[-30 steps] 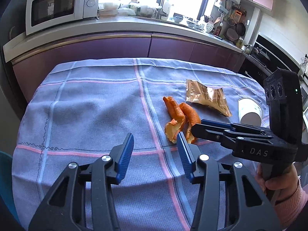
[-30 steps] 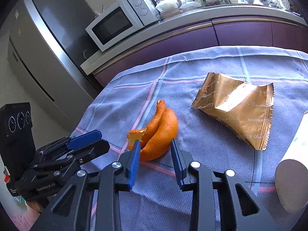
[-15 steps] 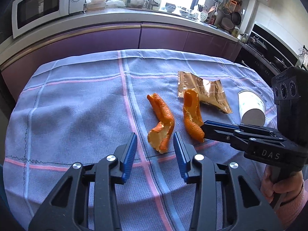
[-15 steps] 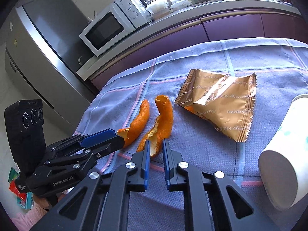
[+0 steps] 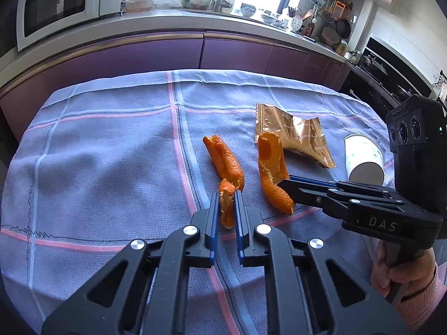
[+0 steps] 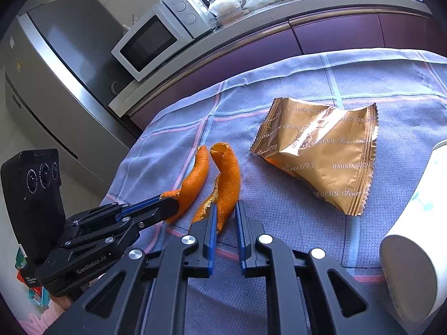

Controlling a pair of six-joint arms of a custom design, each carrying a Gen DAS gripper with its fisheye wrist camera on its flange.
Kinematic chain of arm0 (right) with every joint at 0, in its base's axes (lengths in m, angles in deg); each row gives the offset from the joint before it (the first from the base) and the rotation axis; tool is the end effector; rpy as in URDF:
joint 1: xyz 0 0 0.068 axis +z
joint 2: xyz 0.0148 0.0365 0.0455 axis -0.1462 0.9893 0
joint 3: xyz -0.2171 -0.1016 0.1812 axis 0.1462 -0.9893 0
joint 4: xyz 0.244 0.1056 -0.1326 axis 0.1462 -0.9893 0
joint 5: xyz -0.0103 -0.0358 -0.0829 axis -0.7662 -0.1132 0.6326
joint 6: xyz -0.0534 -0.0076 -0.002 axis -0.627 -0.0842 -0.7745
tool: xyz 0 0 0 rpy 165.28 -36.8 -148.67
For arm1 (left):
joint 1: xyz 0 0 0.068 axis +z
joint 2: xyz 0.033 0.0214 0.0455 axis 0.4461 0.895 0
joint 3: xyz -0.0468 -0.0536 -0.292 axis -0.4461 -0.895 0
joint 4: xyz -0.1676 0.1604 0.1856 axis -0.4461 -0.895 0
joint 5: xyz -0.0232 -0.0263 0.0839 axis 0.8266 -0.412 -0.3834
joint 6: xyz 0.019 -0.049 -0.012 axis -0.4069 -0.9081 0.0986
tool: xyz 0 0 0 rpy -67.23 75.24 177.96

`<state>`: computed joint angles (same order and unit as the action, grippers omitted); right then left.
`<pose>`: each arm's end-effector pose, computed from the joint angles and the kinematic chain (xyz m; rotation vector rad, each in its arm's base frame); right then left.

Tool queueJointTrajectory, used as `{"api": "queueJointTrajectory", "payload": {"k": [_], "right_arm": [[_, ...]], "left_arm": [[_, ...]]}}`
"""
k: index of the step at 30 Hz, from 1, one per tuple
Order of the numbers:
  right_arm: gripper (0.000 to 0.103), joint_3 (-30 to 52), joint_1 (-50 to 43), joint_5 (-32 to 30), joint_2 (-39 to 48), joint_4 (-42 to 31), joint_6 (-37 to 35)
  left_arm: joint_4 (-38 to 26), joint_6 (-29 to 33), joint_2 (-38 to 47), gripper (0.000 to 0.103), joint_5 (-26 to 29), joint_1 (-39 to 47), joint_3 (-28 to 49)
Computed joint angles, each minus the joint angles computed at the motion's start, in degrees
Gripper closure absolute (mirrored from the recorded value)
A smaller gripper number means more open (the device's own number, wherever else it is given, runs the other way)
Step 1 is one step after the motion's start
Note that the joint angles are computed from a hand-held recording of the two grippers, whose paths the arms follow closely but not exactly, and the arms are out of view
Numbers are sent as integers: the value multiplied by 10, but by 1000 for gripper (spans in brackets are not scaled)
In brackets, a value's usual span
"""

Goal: Collect trash
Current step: 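Grasp one orange peel with the right gripper while the left gripper grasps another peel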

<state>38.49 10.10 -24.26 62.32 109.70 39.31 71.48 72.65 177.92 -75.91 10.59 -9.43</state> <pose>0.3105 0.1197 0.1029 -0.1706 2.3893 0.8405 0.2832 -0.0859 0.1118 0.2248 2.4266 -0.3599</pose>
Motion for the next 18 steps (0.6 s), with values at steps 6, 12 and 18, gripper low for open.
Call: {"api": "queueJointTrajectory", "payload": {"k": [6, 12, 18], "right_arm": [[92, -17, -1, -4, -10, 25, 5], [92, -35, 0, -13, -27, 37, 6], [92, -46, 14, -10, -50, 33, 1]], "left_arm": [[2, 0, -46, 93, -14, -2, -31], [-6, 0, -114, 99, -18, 6, -68], [-22, 7, -171, 99, 6, 43, -102]]}}
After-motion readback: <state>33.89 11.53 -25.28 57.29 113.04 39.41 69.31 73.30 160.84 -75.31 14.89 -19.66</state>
